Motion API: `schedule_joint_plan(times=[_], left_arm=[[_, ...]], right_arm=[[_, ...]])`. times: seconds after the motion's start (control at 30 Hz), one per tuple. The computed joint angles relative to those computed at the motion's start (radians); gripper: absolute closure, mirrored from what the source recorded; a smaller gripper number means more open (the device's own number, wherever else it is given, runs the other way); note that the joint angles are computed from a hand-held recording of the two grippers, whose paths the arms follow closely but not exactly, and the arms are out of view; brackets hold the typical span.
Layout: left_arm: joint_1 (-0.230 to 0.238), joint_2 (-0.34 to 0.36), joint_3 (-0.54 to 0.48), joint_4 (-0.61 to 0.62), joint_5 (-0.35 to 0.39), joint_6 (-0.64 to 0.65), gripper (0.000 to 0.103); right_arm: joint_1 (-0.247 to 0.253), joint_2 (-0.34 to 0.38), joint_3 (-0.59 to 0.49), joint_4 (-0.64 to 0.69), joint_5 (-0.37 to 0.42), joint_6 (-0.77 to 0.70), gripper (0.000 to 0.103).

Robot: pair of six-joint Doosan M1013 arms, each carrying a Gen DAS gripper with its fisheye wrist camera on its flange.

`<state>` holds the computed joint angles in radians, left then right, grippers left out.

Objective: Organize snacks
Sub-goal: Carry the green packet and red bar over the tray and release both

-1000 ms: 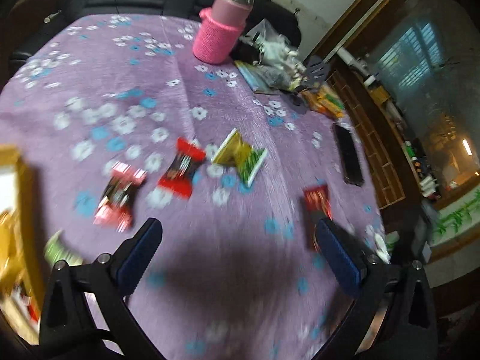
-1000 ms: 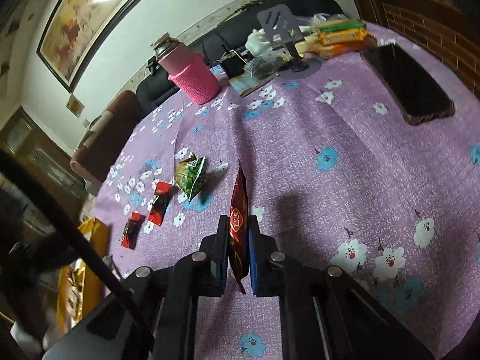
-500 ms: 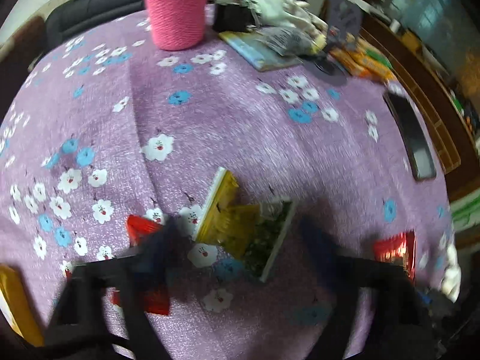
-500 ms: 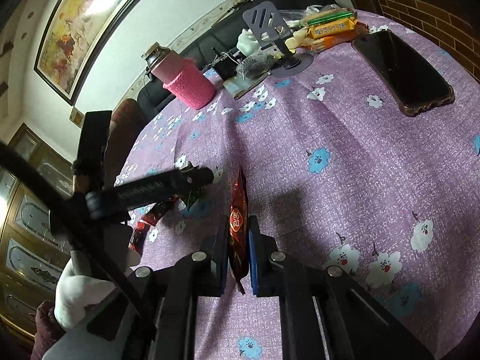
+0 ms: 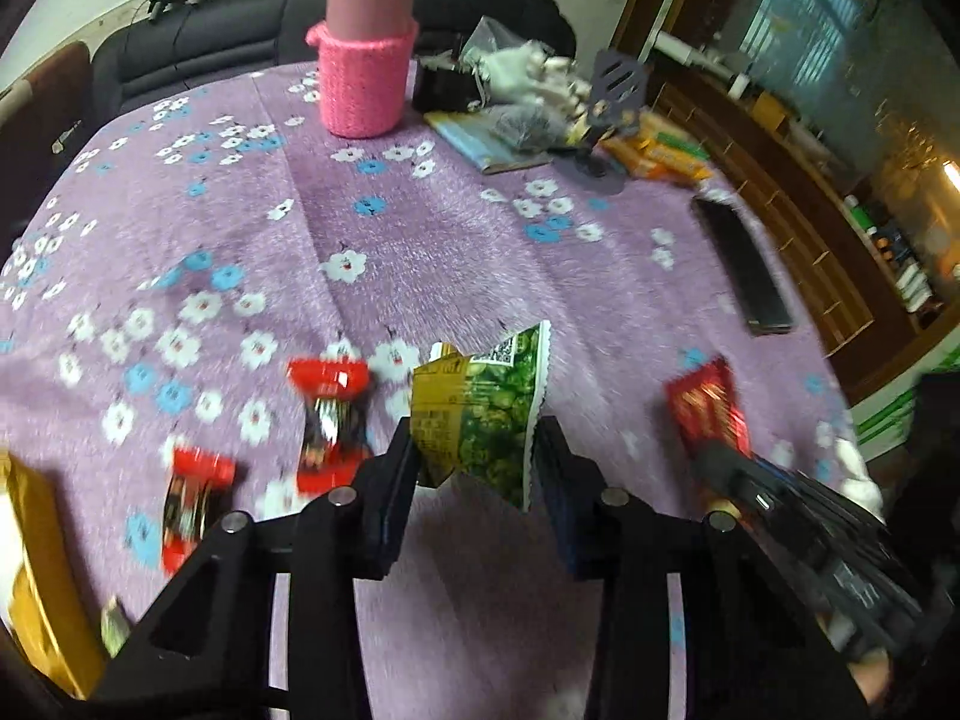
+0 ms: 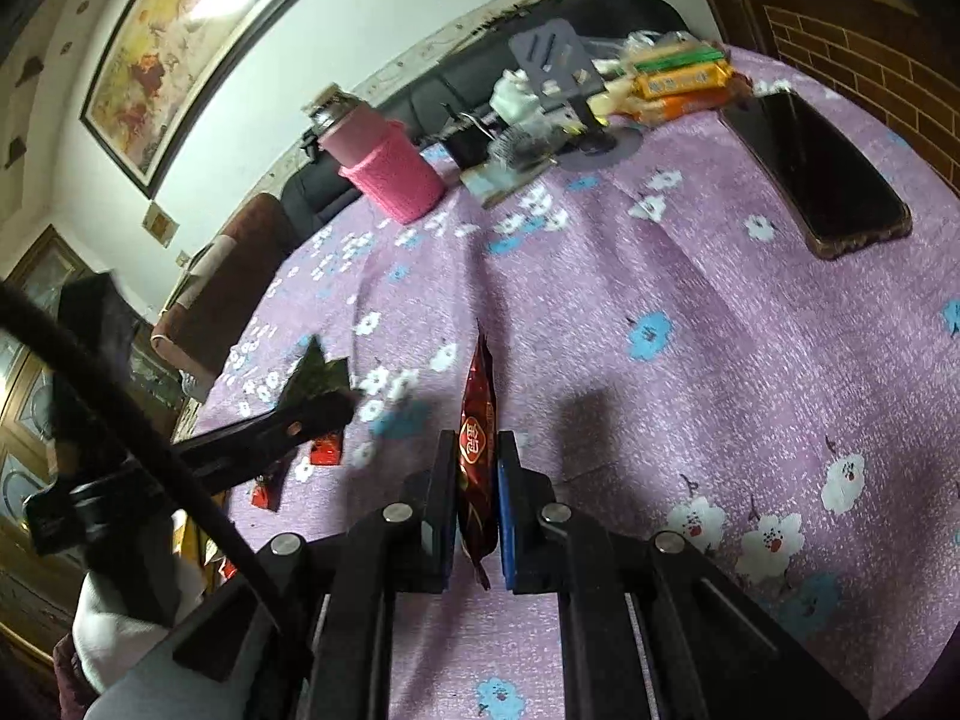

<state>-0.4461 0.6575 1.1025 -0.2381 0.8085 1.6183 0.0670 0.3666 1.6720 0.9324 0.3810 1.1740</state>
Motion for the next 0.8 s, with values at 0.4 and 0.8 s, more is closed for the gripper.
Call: schedule_joint_plan(times=[0.4,0.8], left_arm=[[0.087,-0.284,0.406,-0.243,-0.299,0.057,0.062],[0.222,-0.47,0.692,-0.097,-0.47,-0.251,0.062]], right_arm=[[0.034,-0.017,0.022,0.164,-0.056,-0.26,0.094],[0.118,-0.036,0.012,0.03,-0.011,-0.143,0.094]])
